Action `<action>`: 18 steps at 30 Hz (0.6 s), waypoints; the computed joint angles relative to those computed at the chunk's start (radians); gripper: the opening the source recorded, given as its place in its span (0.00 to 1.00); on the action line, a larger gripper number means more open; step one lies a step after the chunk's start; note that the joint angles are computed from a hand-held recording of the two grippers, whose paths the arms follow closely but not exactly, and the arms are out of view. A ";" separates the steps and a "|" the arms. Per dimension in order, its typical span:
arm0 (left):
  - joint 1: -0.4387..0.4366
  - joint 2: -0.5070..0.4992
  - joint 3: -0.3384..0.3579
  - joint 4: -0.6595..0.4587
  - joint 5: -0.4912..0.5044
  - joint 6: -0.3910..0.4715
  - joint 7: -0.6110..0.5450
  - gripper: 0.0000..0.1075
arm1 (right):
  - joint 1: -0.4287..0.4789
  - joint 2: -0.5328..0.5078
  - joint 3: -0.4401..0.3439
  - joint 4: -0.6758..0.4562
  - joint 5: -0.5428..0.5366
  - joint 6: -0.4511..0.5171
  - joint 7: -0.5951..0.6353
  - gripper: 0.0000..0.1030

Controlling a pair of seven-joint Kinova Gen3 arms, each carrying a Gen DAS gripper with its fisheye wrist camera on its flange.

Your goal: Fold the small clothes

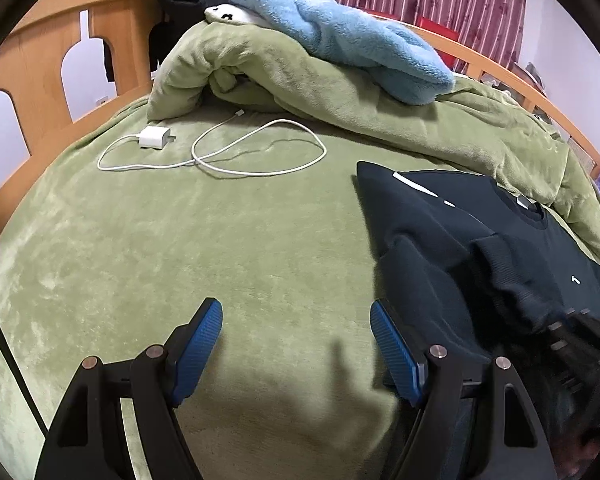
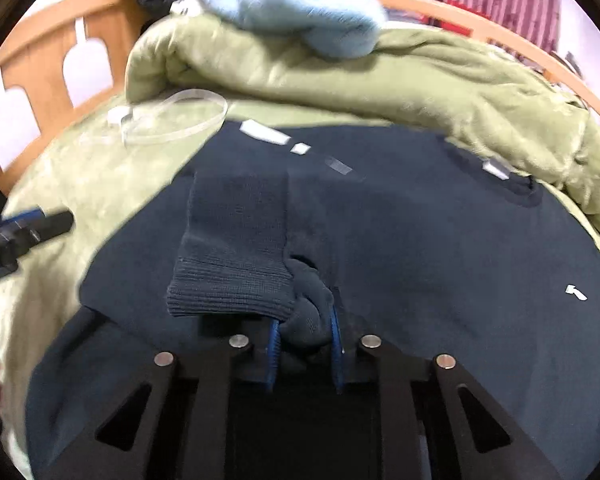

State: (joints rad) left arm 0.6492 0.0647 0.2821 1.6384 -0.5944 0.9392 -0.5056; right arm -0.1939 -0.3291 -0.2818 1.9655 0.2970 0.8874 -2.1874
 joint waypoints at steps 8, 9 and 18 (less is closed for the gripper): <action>0.056 0.018 0.022 -0.037 -0.049 0.043 0.034 0.70 | 0.094 -0.204 0.118 -0.029 -0.030 0.084 0.083 0.19; 0.067 0.020 0.025 -0.044 -0.057 0.049 0.037 0.70 | 0.105 -0.220 0.139 -0.030 -0.039 0.091 0.105 0.19; 0.157 0.056 0.031 -0.088 -0.137 0.112 0.054 0.70 | 0.176 -0.320 0.392 0.023 -0.169 0.101 0.287 0.19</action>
State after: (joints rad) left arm 0.8064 0.1212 0.3135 1.5507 -0.7319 1.0509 -0.4514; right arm -0.0182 -0.6487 0.1099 1.9883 0.1283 0.9879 -1.9002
